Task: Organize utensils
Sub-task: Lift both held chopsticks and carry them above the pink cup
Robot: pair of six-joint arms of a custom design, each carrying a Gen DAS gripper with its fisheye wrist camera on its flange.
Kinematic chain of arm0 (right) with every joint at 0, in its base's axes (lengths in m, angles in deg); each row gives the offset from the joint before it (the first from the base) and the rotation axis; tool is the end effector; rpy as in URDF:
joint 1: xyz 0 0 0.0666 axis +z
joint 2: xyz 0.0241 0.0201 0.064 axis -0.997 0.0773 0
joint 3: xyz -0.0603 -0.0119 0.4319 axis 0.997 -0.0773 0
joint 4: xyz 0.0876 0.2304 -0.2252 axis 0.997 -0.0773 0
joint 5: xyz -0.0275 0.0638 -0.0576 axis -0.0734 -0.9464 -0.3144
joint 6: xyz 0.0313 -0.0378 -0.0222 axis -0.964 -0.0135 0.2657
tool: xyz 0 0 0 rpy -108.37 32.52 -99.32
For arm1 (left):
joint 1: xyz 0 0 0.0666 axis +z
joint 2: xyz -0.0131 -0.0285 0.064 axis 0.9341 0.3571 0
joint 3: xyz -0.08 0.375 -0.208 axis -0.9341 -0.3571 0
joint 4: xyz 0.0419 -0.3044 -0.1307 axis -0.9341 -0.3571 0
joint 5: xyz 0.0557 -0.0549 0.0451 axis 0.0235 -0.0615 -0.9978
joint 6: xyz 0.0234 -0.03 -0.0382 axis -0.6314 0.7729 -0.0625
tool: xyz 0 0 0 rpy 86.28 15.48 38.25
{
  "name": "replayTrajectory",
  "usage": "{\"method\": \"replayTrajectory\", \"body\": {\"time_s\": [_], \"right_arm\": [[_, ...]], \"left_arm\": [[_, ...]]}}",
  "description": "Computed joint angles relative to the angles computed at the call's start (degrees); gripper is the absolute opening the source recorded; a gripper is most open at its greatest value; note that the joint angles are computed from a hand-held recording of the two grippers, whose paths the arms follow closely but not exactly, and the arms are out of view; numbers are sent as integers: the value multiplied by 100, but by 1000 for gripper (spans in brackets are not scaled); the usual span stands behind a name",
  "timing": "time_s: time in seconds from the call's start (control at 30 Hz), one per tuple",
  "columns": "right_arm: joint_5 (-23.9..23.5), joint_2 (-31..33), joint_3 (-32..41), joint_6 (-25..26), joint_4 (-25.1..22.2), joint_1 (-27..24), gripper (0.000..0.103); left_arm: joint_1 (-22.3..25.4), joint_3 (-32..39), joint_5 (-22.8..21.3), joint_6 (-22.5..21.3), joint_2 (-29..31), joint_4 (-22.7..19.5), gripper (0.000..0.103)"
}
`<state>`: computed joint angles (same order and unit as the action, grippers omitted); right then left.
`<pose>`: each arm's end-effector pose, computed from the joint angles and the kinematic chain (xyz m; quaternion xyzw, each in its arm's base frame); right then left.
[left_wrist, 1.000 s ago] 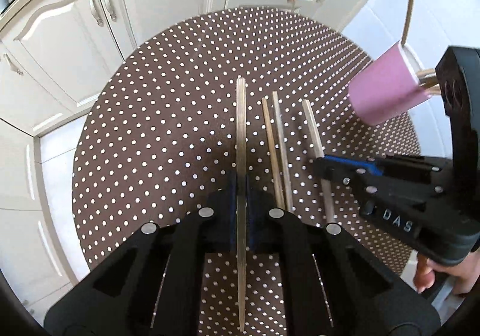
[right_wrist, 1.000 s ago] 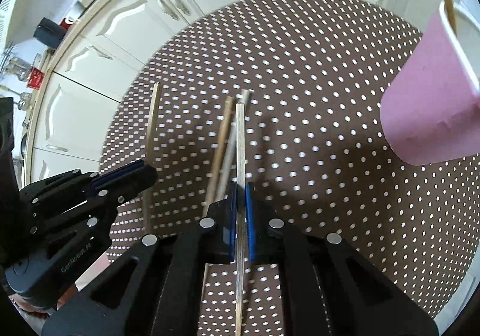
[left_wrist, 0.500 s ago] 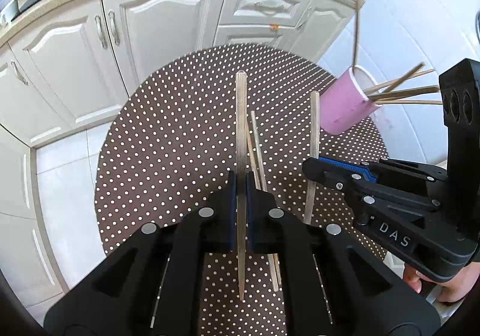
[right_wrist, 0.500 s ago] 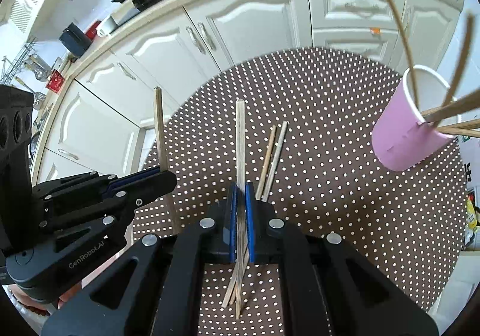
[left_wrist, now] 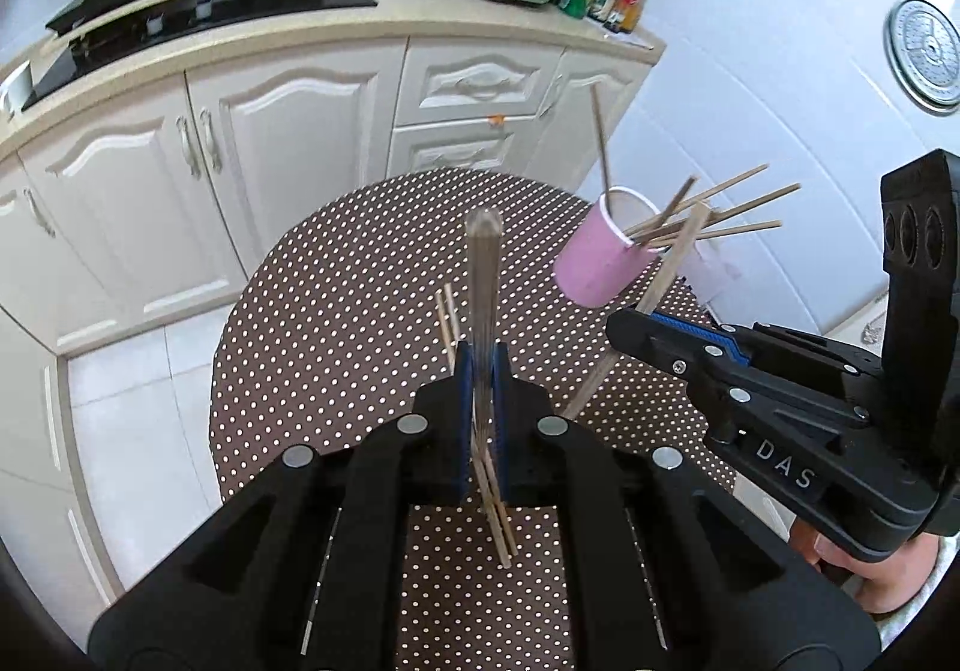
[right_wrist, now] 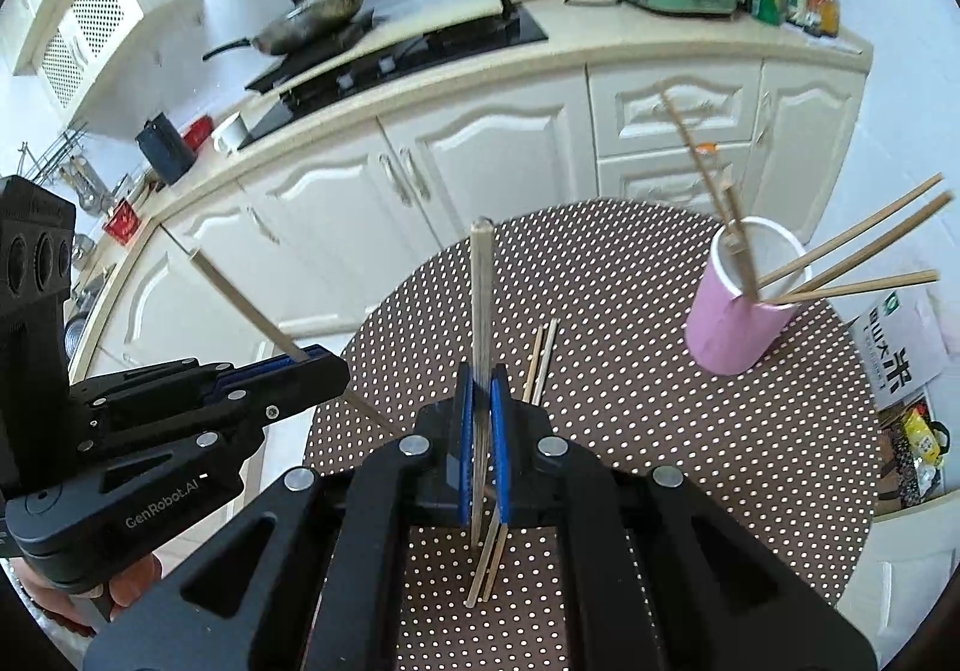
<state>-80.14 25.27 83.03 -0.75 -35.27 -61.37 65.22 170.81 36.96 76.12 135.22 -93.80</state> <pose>0.5269 0.2407 0.5252 -0.0895 0.9317 0.1677 0.3096 0.5243 -0.0472 0.5253 0.0775 0.9377 -0.1657 0.2954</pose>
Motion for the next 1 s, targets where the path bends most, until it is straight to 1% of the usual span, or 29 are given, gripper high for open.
{"method": "replayTrajectory", "body": {"time_s": [0.27, 0.53, 0.77, 1.0], "right_arm": [[425, -380, -432, -64, 427, -21, 4], [638, -556, -489, -112, 626, -187, 4], [709, -702, -426, -245, 858, -470, 5], [760, -784, -301, -375, 1018, -815, 5]], "left_arm": [[-83, 223, 166, 14, -23, 35, 6], [-232, 556, 323, 138, 50, 88, 6], [-389, 1168, 486, 289, 272, 78, 6], [-570, 1901, 551, 410, 631, -76, 6]]}}
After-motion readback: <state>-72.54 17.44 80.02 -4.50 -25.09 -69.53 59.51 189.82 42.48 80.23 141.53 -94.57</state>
